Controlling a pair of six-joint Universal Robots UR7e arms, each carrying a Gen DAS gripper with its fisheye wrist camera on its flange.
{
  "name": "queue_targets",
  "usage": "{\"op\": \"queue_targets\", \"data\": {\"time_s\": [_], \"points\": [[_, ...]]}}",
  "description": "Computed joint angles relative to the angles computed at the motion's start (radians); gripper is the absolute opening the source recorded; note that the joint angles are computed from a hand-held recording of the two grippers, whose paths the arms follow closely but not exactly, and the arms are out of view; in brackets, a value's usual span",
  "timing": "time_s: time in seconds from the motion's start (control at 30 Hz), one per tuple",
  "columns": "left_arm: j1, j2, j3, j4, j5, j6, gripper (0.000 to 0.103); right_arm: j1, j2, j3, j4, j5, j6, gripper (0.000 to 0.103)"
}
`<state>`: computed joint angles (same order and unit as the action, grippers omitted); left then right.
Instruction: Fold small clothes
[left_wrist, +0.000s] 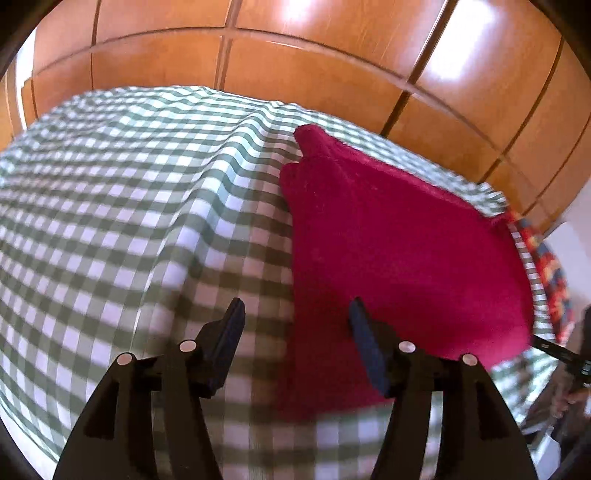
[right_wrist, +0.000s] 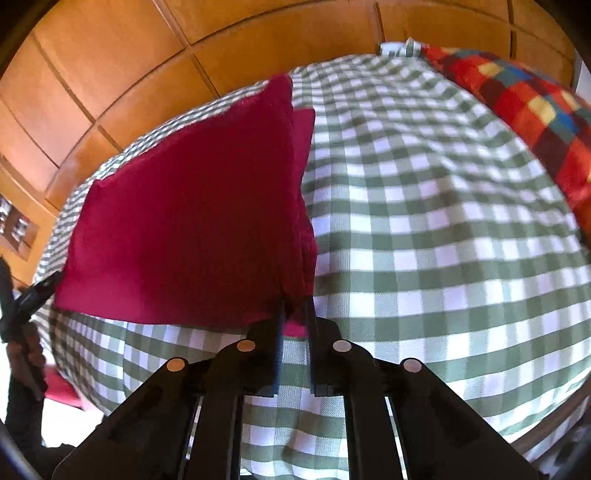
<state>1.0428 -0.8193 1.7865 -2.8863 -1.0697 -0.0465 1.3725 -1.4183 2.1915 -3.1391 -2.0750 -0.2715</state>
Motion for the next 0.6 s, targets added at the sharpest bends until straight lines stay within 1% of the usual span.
{"op": "queue_targets", "data": {"time_s": [0.03,0.07,0.1,0.13,0.17,0.2,0.23,0.33,0.37,0.4,0.43,0.47,0.5,0.53,0.57,0.6], "points": [[0.003,-0.022,0.027,-0.010,-0.020,-0.001,0.059,0.020,0.009,0.007,-0.053,-0.038,-0.027,0.023],[0.005,-0.041,0.051,-0.019,-0.040,-0.004,0.059,0.047,0.028,0.003,-0.115,-0.070,-0.060,0.039],[0.010,-0.057,0.070,-0.024,-0.062,-0.008,0.059,0.058,0.040,0.000,-0.149,-0.073,-0.074,0.064],[0.014,-0.067,0.083,-0.028,-0.082,-0.014,0.059,0.072,0.052,-0.004,-0.198,-0.055,-0.095,0.071],[0.022,-0.081,0.103,-0.034,-0.112,-0.025,0.059,0.079,0.061,-0.006,-0.216,-0.039,-0.105,0.073],[0.024,-0.086,0.117,-0.041,-0.121,-0.032,0.059,0.092,0.077,-0.019,-0.213,-0.018,-0.116,0.073],[0.025,-0.086,0.121,-0.041,-0.127,-0.036,0.059,0.104,0.099,-0.037,-0.206,-0.015,-0.126,0.073],[0.031,-0.071,0.114,-0.031,-0.131,-0.054,0.056,0.133,0.195,-0.108,-0.201,-0.039,-0.156,0.073],[0.037,-0.068,0.103,-0.015,-0.156,-0.061,0.044,0.136,0.229,-0.134,-0.194,-0.045,-0.164,0.073],[0.042,-0.065,0.091,0.010,-0.179,-0.064,0.034,0.135,0.246,-0.145,-0.187,-0.046,-0.160,0.073],[0.043,-0.060,0.081,0.023,-0.173,-0.068,0.032,0.132,0.265,-0.162,-0.176,-0.054,-0.151,0.073],[0.042,-0.059,0.077,0.035,-0.160,-0.075,0.025,0.128,0.280,-0.169,-0.170,-0.072,-0.142,0.073],[0.047,-0.060,0.076,0.042,-0.165,-0.074,0.024,0.114,0.293,-0.173,-0.159,-0.079,-0.135,0.073],[0.054,-0.067,0.083,0.040,-0.179,-0.078,0.022,0.099,0.303,-0.163,-0.189,-0.060,-0.148,0.073],[0.059,-0.071,0.087,0.038,-0.188,-0.080,0.022,0.082,0.307,-0.137,-0.260,-0.019,-0.185,0.073],[0.066,-0.076,0.097,0.033,-0.200,-0.092,0.021,0.075,0.310,-0.120,-0.307,-0.002,-0.215,0.073]]}}
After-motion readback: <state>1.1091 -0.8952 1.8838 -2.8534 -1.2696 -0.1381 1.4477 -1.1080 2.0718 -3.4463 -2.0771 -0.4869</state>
